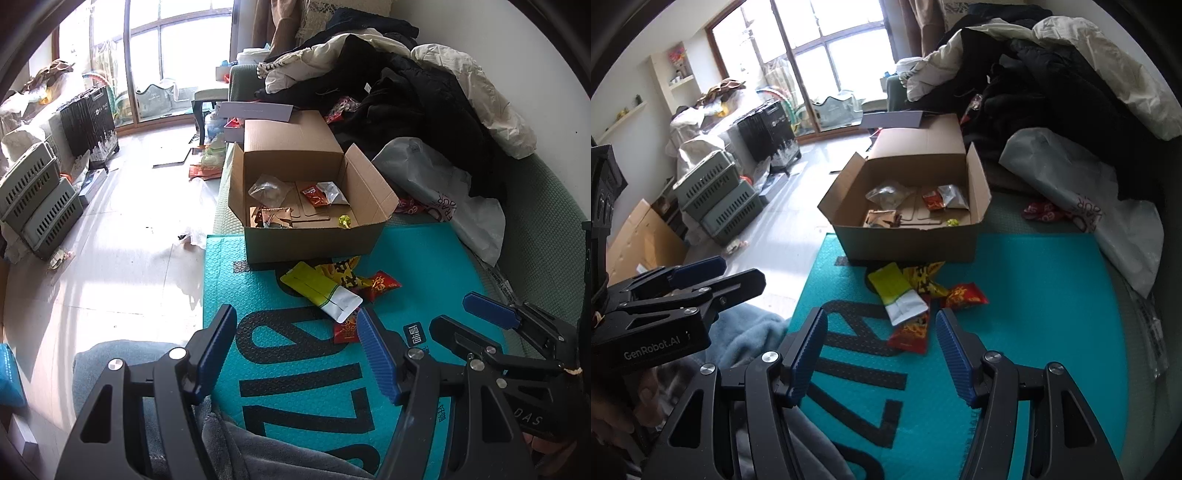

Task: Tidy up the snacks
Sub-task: 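Move both tools back from the box toward the remaining snacks, then grasp the red cartoon-printed packet with the right tool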

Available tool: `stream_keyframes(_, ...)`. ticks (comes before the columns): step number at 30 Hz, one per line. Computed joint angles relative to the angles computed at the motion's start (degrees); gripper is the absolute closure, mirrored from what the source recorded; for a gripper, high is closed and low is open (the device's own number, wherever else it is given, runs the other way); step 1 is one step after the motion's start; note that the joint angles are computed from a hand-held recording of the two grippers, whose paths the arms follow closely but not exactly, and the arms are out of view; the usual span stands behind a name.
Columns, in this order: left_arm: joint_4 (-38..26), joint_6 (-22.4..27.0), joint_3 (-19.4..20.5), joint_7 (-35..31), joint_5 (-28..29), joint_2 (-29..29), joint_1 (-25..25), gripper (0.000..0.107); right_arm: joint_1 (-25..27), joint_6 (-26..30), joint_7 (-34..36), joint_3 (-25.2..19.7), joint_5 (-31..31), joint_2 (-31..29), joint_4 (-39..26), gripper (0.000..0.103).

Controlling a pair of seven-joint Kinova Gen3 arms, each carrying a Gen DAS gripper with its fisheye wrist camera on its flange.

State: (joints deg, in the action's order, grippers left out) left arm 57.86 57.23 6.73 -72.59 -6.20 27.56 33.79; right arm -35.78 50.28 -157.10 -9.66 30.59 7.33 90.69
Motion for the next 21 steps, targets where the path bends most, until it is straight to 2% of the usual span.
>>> stream_keyframes(10,-2.07,3.13,-0.65,1.38,0.76,4.05,-0.58,0.041,2.14,-5.67,3.11,1.67,-6.04,4.04,1.6,0.042)
stream_keyframes(21,-12.1,9.95,-1.67,1.02,2.1,12.84,-1.57,0.041,5.98,-9.11,14.24,4.26,-15.28,12.05,-1.57,0.042)
